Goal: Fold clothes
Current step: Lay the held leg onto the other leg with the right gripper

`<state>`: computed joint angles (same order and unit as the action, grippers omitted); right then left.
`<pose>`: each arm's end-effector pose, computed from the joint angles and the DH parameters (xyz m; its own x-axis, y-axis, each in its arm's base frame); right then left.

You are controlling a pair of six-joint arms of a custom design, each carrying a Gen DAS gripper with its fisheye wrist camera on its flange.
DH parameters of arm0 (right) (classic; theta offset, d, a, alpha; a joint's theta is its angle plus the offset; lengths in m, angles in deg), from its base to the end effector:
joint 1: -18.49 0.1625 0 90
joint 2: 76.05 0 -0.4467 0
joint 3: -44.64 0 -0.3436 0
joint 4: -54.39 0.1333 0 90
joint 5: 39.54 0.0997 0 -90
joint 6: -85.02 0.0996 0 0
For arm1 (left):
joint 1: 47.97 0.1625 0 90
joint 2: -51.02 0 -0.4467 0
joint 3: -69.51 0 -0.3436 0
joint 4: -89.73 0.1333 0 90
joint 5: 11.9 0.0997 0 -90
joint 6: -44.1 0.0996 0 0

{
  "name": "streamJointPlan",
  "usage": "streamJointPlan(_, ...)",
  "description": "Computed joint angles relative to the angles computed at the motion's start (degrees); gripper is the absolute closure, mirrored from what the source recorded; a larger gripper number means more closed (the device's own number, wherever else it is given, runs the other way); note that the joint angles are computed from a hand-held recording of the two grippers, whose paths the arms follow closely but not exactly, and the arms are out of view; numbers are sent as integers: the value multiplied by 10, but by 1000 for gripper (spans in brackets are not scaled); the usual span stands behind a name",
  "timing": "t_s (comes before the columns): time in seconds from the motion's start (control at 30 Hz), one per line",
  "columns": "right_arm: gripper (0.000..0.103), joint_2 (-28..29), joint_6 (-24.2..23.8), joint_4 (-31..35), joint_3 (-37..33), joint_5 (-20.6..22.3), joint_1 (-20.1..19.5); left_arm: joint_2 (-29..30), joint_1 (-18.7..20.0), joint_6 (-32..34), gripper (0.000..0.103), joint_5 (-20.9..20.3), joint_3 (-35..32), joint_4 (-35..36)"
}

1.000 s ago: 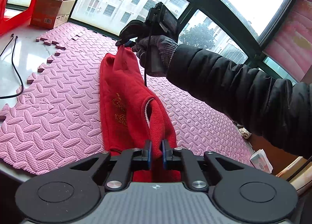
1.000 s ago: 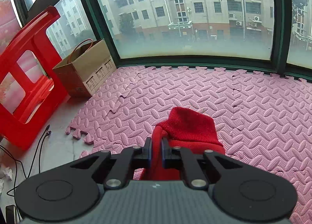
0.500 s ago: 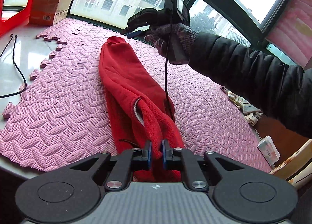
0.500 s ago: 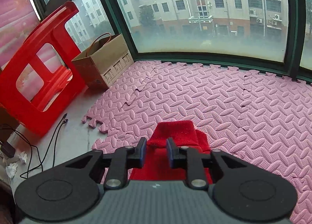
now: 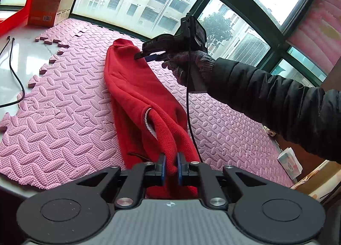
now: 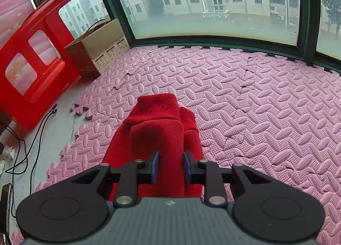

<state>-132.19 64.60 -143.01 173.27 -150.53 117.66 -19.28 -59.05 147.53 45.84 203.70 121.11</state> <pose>0.1740 -0.4655 0.1866 -0.8488 -0.2322 0.4750 -0.4555 0.7774 -0.4338 -0.2270 -0.1456 0.1998 -0.9016 0.3767 -0.2128 0.4318 0.7536 -0.4956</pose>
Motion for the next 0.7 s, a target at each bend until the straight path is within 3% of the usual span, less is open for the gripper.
streamJointPlan(0.1, 95, 2, -8, -23, 6, -3, 3, -14, 1, 2, 92, 2, 0, -2)
streamJointPlan(0.2, 98, -3, -27, -67, 18, -4, 11, -31, -3, 9, 93, 2, 0, 0)
streamJointPlan(0.3, 102, 8, -44, -104, 16, -49, 22, -36, 3, 23, 93, 12, 2, -4)
streamJointPlan(0.33, 102, 6, -41, -97, 14, -45, 13, -33, 11, 27, 93, 19, 0, -5)
streamJointPlan(0.4, 99, -15, 3, -59, 20, 7, -13, -30, 20, 28, 93, 27, 0, -4)
streamJointPlan(0.5, 94, -26, 16, -51, 30, 54, -32, -37, 21, 26, 92, 30, 2, 5)
streamJointPlan(0.7, 92, -25, 9, -58, 26, 82, -31, -51, 16, 39, 89, 10, -15, 61)
